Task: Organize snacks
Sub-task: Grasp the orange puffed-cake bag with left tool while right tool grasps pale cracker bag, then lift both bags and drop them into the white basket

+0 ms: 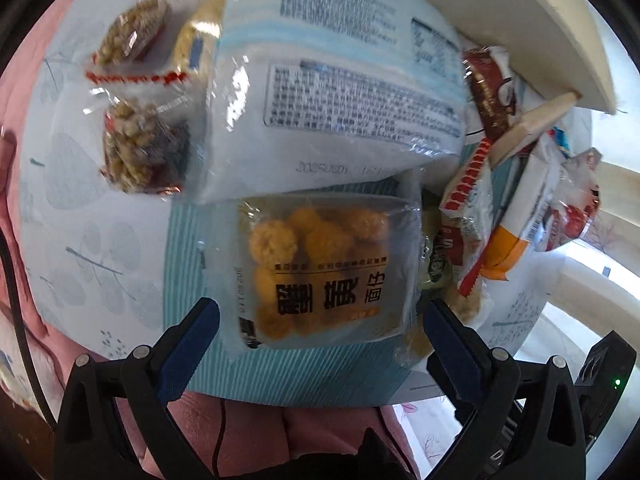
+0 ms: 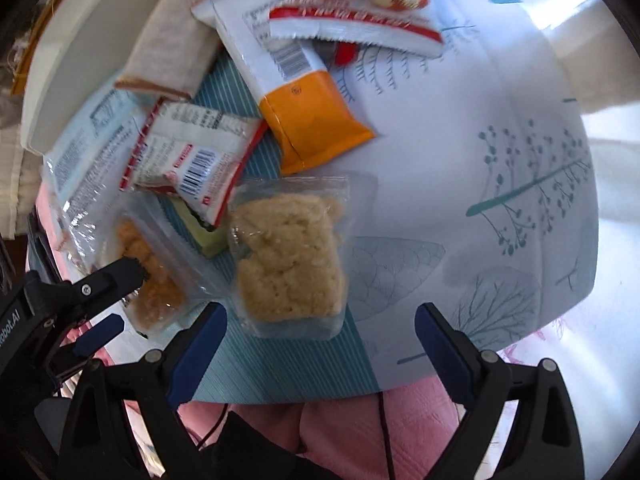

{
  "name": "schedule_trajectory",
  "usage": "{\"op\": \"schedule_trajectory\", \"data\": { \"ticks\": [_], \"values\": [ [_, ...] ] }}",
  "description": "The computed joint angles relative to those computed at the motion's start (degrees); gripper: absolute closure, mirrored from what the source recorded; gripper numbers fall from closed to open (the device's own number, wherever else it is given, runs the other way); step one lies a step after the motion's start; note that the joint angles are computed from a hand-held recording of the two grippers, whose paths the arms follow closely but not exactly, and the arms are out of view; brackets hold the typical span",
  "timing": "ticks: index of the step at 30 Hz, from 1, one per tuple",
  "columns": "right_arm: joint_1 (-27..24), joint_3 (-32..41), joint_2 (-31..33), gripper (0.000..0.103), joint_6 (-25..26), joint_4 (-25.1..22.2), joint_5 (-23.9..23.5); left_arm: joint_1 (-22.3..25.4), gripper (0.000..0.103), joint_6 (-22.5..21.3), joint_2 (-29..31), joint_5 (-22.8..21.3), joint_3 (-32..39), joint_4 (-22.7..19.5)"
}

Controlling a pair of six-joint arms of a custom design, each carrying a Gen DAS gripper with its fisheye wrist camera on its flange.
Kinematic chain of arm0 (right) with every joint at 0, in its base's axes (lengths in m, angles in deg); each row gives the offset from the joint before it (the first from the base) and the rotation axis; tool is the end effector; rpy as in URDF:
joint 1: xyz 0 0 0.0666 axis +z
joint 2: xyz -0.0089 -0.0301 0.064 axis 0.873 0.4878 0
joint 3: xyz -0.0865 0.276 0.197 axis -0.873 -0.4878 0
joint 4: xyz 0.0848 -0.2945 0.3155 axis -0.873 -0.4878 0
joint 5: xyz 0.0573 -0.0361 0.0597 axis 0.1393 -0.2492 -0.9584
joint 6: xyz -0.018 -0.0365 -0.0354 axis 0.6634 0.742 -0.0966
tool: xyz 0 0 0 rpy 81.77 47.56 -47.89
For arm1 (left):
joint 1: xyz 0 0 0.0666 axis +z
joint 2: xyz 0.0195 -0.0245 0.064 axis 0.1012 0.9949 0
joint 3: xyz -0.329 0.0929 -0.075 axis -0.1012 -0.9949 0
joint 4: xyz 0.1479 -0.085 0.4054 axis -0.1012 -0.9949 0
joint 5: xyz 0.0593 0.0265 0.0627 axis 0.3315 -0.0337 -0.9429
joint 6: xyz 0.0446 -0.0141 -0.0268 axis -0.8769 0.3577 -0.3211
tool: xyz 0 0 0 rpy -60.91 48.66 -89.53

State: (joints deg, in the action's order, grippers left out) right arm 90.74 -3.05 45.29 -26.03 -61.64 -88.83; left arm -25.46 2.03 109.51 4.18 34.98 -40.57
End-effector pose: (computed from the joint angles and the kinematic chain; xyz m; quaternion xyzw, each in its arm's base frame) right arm 0.3328 0.2041 0.3496 -0.1978 -0.9664 -0.1023 0.1284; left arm 0.4082 -0.2625 0.3241 0.1258 -0.9761 0.1044 0.1435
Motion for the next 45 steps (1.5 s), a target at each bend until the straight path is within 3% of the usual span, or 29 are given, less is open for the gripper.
{"op": "schedule_trajectory", "data": {
  "ticks": [3, 11, 18, 20, 28, 30, 32, 35, 45],
  "values": [
    [-0.6, 0.2, 1.7, 0.015, 3.8, -1.1, -1.4, -0.7, 0.002, 1.6, 1.4, -0.4, 0.4, -0.4],
    [-4.1, 1.6, 5.7, 0.021, 14.9, -2.7, -3.9, -2.6, 0.0, 5.4, 5.2, -3.4, 2.1, -2.2],
    [-5.6, 4.2, 9.4, 0.032, 19.3, -2.8, -7.3, -4.4, 0.0, 7.5, 7.8, -5.0, 4.2, -2.7],
    [-5.7, 4.6, 10.2, 0.04, 20.0, -2.0, -8.5, -4.3, 0.0, 7.4, 7.3, -4.7, 3.6, -2.2],
    [-3.7, 5.1, 11.2, 0.049, 17.0, 1.2, -10.0, -4.5, 0.002, 7.0, 6.0, -8.2, 1.5, -2.6],
    [-3.3, 4.3, 9.9, 0.053, 14.9, 2.1, -10.6, -4.3, 0.011, 7.5, 4.2, -7.4, -0.1, -0.9],
    [-2.8, 3.3, 8.5, 0.055, 12.8, 3.0, -10.2, -4.1, 0.027, 7.6, 2.4, -7.5, -1.4, -0.3],
    [-2.7, 2.5, 6.9, 0.058, 10.0, 3.5, -9.3, -3.8, 0.032, 6.0, 0.0, -7.5, -3.3, 0.8],
    [0.8, -2.9, -0.9, 0.064, -5.7, 8.9, -6.6, -0.8, 0.033, 0.8, -8.8, -5.3, -11.2, -3.3]
  ]
}}
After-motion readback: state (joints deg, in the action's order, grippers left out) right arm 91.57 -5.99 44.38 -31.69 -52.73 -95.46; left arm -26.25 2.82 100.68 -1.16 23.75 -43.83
